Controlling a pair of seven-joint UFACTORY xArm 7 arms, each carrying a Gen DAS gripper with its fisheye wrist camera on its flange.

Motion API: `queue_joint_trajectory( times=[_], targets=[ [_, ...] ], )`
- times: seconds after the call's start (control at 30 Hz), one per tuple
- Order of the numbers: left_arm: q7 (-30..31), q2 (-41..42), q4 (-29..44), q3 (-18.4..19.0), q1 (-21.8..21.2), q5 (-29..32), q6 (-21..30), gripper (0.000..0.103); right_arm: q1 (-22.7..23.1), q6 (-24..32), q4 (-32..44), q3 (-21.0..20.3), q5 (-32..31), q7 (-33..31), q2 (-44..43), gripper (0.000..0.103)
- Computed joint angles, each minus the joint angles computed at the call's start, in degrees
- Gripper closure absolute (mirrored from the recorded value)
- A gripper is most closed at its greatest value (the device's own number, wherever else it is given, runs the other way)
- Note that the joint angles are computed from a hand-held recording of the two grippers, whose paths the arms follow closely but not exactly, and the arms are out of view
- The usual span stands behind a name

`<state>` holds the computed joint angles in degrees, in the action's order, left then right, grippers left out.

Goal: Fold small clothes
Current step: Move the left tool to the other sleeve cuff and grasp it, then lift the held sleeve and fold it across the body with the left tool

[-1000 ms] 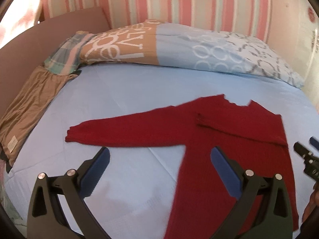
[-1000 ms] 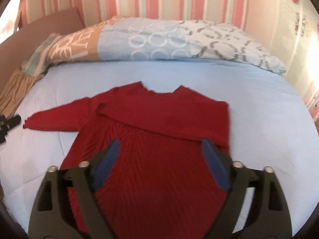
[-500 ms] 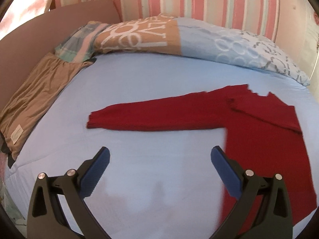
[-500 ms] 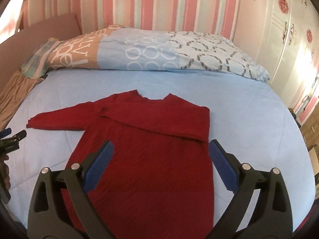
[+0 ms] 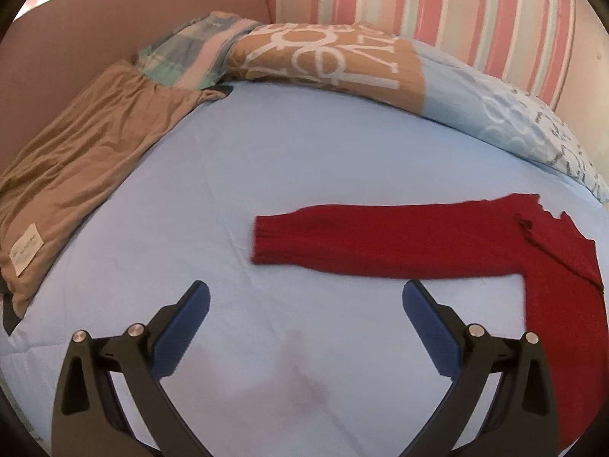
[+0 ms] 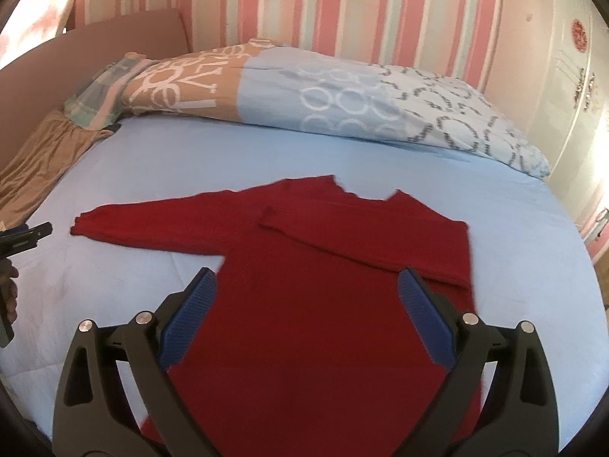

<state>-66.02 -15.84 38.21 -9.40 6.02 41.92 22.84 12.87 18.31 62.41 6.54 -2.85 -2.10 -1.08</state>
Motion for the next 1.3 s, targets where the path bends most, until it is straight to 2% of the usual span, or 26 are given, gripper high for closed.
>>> queue_joint_trajectory(
  times=[0.13, 0.2, 0.4, 0.5, 0.63, 0.73, 0.83, 0.87, 0.9, 0.97, 1.13, 1.3],
  targets=[
    [0.64, 4.89, 0.9, 2.15, 2.23, 2.34, -3.4, 0.005, 1.43, -0.47, 2.06, 0.85, -3.28, 2.51, 2.91, 0.007],
    [3.24, 8.95, 2.64, 4.07, 1.73, 1.25, -4.57, 0.021, 2.15, -0.59, 2.79, 0.92, -5.43, 3.85, 3.93, 0.007],
    [2.16, 16.74, 6.69, 9.09, 0.12, 1.97, -7.81, 0.022, 3.18, -1.09, 4.95, 0.59, -7.25, 3.73, 6.82, 0.007],
    [3.08, 20.01, 8.62, 11.33, -1.37, 0.67, -7.9, 0.022, 3.21, -1.21, 5.47, 0.27, -6.81, 3.49, 7.69, 0.007],
    [6.25, 23.71, 10.36, 13.69, -3.02, -4.09, -9.38, 0.021, 3.11, -0.91, 6.18, 0.0, -6.13, 2.86, 8.86, 0.007],
    [4.76, 24.85, 11.35, 15.99, -5.22, -3.35, -9.82, 0.023, 2.91, -0.68, 6.48, -0.05, -5.37, 2.15, 9.46, 0.007],
    [2.25, 25.03, 11.0, 17.64, -6.98, -1.11, -12.18, 0.052, 2.7, -0.98, 6.01, -0.05, -4.48, 1.6, 9.43, 0.007],
    [1.31, 24.73, 10.97, 18.16, -7.64, -0.15, -11.96, 0.066, 2.6, -1.06, 5.84, -0.03, -4.13, 1.35, 9.44, 0.007],
    [1.84, 24.57, 10.7, 17.91, -7.41, -0.87, -13.04, 0.086, 2.52, -1.0, 5.78, 0.01, -3.8, 1.06, 9.46, 0.007],
    [2.68, 24.25, 10.72, 17.68, -7.61, -2.54, -13.37, 0.092, 2.34, -0.99, 5.47, 0.05, -3.24, 0.38, 9.28, 0.007],
    [-3.56, 22.35, 11.42, 18.45, -8.75, 2.6, -11.97, 0.093, 1.5, -0.99, 5.16, 0.05, -1.35, -1.49, 8.33, 0.007],
    [-2.25, 19.92, 13.84, 15.04, -7.78, 3.57, -6.61, 0.093, 0.27, -1.33, 4.48, -0.07, 1.34, -3.79, 7.19, 0.007]
  ],
)
